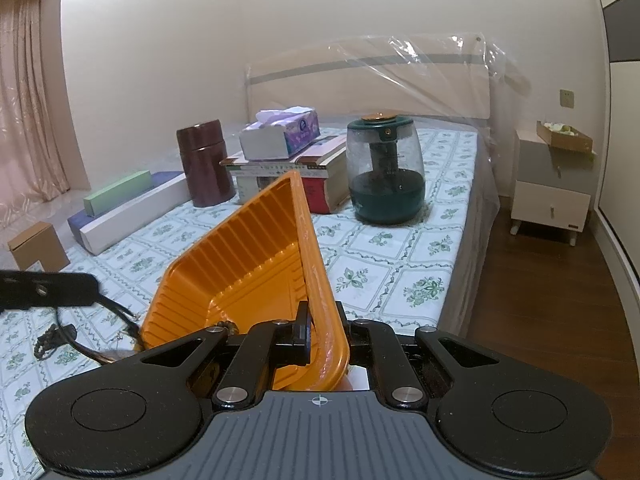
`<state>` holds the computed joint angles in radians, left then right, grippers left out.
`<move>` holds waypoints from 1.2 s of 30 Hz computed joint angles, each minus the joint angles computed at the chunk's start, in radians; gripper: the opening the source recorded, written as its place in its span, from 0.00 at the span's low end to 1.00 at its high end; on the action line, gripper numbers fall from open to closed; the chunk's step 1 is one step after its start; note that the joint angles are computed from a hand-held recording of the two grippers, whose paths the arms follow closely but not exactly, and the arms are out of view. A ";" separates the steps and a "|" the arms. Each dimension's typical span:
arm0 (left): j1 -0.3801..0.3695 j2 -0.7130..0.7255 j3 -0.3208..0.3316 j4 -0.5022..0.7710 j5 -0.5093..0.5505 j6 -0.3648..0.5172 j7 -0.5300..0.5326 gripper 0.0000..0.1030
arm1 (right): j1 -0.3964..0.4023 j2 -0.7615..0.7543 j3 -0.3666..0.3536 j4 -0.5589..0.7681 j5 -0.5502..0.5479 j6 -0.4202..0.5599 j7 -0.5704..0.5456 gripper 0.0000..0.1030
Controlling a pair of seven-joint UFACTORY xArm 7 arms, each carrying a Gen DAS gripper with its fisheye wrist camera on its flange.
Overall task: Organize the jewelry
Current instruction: 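Carry the black watch into the orange tray with left gripper while right holds tray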
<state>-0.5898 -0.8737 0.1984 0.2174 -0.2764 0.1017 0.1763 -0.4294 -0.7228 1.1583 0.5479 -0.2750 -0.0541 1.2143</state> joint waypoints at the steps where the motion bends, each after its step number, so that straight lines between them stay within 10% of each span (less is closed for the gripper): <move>1: -0.019 0.009 0.007 0.001 -0.004 -0.006 0.003 0.13 | 0.000 0.000 0.000 0.000 0.000 0.000 0.000 0.09; 12: -0.052 0.054 0.040 -0.011 -0.030 -0.009 0.017 0.21 | 0.009 0.001 -0.008 -0.006 0.000 0.003 0.008 0.09; 28: 0.576 -0.194 -0.033 -0.153 0.123 0.129 0.015 0.28 | 0.002 0.007 -0.002 -0.004 -0.003 0.003 0.014 0.08; 36: 0.750 -0.138 -0.042 -0.202 0.183 0.049 0.074 0.28 | -0.011 0.013 0.005 0.000 -0.006 0.000 0.012 0.08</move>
<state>0.1604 -1.0118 0.1565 0.0156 -0.0931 0.1505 0.2504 -0.4400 -0.7098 1.1632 0.5483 -0.2809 -0.0543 1.2261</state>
